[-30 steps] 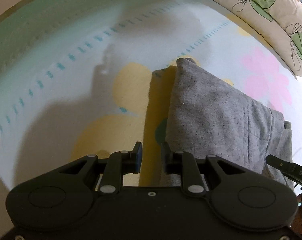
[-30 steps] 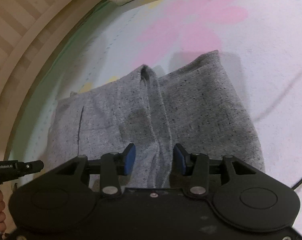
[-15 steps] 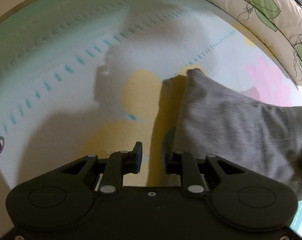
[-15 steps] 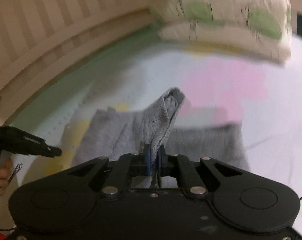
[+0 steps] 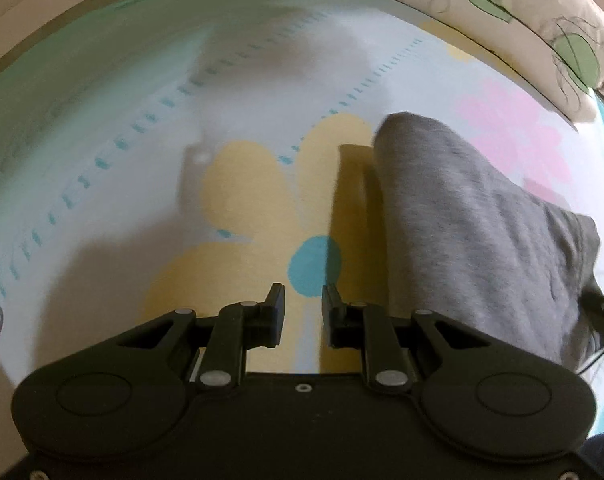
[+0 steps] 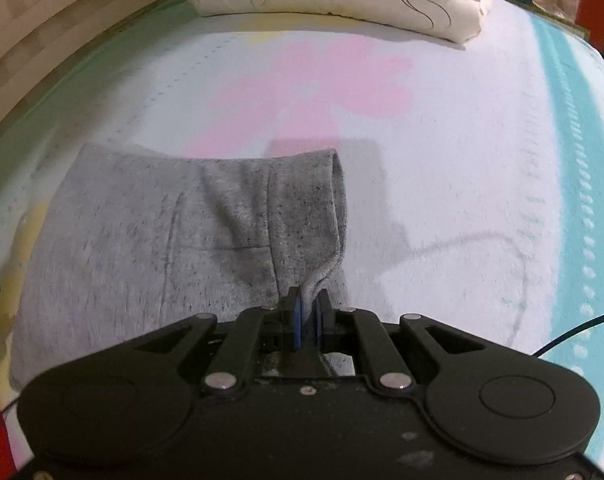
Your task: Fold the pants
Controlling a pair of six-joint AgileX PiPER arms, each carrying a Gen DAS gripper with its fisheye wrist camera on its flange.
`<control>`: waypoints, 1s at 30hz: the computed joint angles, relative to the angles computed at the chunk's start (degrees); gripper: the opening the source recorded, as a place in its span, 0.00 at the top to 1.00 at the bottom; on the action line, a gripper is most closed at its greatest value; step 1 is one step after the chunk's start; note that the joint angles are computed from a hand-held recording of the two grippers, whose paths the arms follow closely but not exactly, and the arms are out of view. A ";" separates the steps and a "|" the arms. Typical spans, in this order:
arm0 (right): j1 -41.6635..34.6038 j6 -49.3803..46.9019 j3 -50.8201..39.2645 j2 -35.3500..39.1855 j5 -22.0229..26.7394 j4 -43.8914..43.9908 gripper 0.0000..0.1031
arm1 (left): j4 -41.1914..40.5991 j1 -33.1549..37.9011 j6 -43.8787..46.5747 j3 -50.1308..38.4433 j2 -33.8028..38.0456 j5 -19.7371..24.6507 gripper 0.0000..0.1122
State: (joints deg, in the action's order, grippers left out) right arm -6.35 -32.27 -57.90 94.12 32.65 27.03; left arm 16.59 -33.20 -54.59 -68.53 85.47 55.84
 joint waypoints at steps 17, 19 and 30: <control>-0.86 -1.92 -2.64 3.66 0.00 1.47 0.92 | -0.53 -9.41 4.38 -14.26 16.77 -1.86 0.64; -1.72 -2.64 -3.50 4.67 1.31 2.66 0.92 | 0.77 -9.93 1.94 -8.64 16.53 -5.92 0.63; -0.95 1.28 -4.82 6.12 2.34 0.92 0.92 | 18.56 -21.17 -15.11 4.12 8.59 -8.17 0.62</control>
